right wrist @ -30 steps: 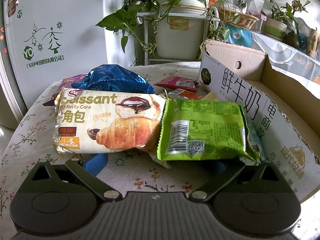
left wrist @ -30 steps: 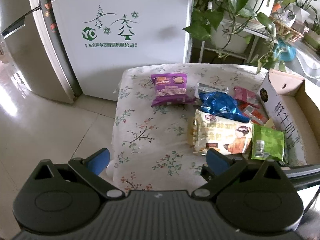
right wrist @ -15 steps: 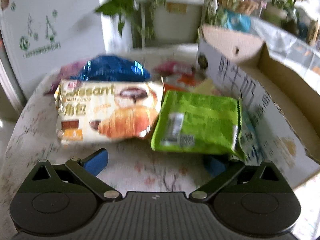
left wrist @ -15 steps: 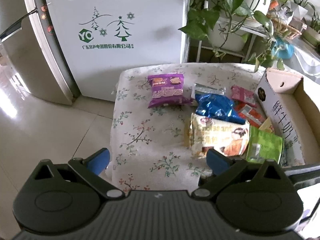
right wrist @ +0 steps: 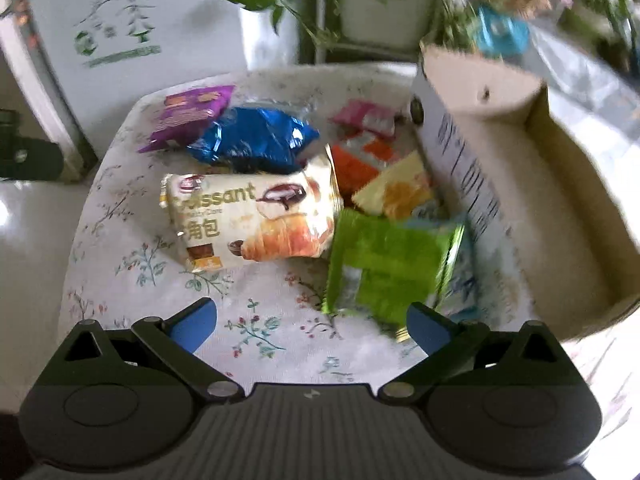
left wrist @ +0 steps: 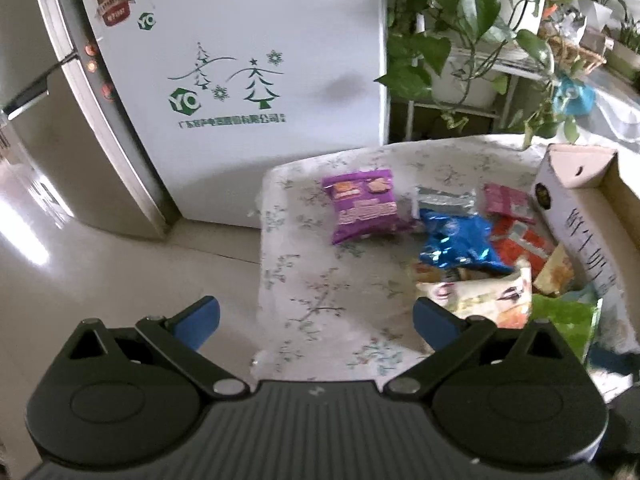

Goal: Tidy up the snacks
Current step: 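Move both tools over the snack pile toward the croissant and green packs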

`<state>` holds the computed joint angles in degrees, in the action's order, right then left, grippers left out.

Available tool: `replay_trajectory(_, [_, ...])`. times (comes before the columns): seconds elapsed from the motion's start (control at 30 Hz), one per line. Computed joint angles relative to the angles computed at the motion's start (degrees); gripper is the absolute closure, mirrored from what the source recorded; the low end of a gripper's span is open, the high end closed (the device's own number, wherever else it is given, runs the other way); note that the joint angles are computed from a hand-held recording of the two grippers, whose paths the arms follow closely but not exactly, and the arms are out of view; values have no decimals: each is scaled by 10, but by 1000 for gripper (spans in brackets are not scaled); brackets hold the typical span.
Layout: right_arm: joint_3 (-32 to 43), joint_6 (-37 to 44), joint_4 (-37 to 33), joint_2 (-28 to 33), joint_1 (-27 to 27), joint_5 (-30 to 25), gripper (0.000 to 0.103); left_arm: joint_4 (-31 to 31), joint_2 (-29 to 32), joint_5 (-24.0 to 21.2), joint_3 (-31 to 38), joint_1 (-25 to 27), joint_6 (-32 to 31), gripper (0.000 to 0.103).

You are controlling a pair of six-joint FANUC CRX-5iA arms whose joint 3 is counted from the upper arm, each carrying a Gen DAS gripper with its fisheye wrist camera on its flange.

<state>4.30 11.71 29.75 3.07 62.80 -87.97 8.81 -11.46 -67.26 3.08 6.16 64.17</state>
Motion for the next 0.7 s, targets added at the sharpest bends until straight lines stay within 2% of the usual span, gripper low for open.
replay_trajectory(0.07, [9, 2, 1, -6, 0, -10, 0, 0, 7, -13, 8, 5, -2, 1])
replay_trajectory(0.13, [3, -18, -5, -24, -10, 10, 0, 12, 13, -23, 11, 13, -12, 1])
replay_trajectory(0.23, [11, -28, -8, -31, -22, 10, 0, 9, 21, -31, 20, 10, -13, 1])
replay_trajectory(0.5, [79, -4, -31, 12, -69, -8, 0, 10, 62, -52, 62, -10, 3, 1])
replay_trajectory(0.63, [115, 9, -44, 43, -84, -39, 0, -45, 77, -37, 78, -46, 19, 1])
replay_trajectory(0.7, [121, 16, -46, 49, -87, -40, 0, -44, 85, -40, 84, -50, 17, 1])
